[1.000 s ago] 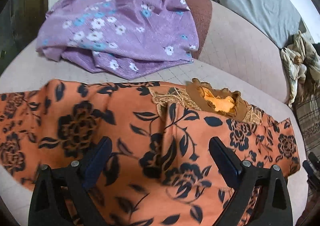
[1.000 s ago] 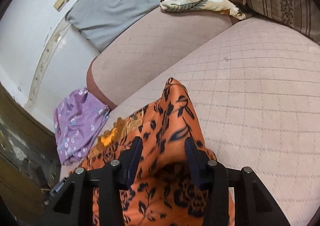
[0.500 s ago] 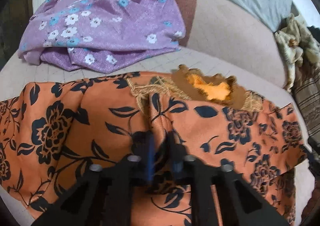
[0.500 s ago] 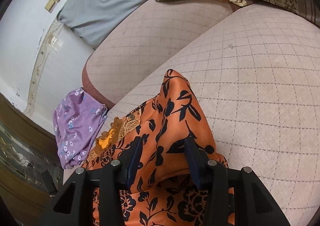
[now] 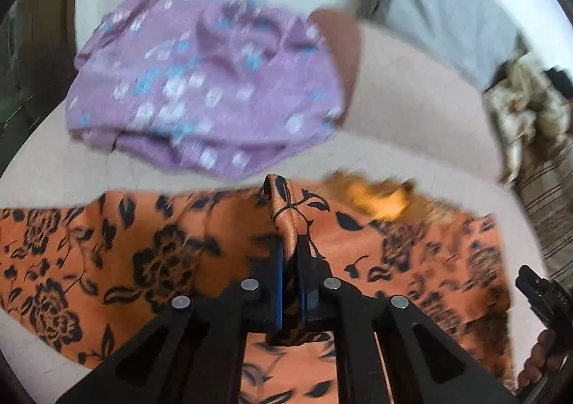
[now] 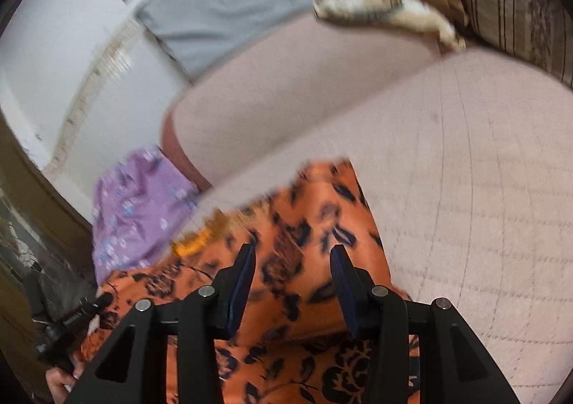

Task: Fold small clothes

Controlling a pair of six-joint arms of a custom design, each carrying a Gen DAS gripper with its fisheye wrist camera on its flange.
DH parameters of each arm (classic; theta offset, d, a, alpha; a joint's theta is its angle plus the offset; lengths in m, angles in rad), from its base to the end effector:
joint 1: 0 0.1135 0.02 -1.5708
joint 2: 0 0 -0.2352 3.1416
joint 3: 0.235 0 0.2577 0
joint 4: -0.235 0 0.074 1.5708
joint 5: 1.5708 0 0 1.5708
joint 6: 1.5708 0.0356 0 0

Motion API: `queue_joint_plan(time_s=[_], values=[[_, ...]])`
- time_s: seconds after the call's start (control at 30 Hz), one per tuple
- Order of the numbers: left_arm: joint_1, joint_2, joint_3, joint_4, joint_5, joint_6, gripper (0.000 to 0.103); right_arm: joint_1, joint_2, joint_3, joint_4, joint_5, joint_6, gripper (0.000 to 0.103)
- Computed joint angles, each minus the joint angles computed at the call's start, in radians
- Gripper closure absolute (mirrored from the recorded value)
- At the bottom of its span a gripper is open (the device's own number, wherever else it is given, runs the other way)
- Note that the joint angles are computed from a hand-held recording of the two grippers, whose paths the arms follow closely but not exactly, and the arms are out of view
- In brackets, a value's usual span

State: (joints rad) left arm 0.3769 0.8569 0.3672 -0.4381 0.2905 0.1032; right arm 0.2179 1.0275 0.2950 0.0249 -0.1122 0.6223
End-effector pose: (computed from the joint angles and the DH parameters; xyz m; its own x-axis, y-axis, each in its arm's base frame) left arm 0.1713 0.0568 0.1398 -0.7600 -0.1947 -0.6200 -0.1152 0.9793 -0.1662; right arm 0.2022 0.0489 0.1208 -0.6893 0.4407 -0.5750 0.1279 0.8553 0.5021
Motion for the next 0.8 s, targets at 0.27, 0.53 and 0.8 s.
queue_joint_plan(time_s=[0.27,0.53,0.8], values=[[0.062,0.079,0.055,-0.004,-0.070,-0.049,0.088,-0.053,0.125,0.064,-0.026,-0.090,-0.011,0.058],[0.594,0.056,0.187,-0.138,0.078,0.143,0.029,0.004,0.338,0.164,-0.038,-0.086,-0.046,0.052],[1.195,0.684,0.605,-0.137,0.179,0.339,0.021,0.119,0.050,0.088,-0.089,-0.062,-0.021,0.047]])
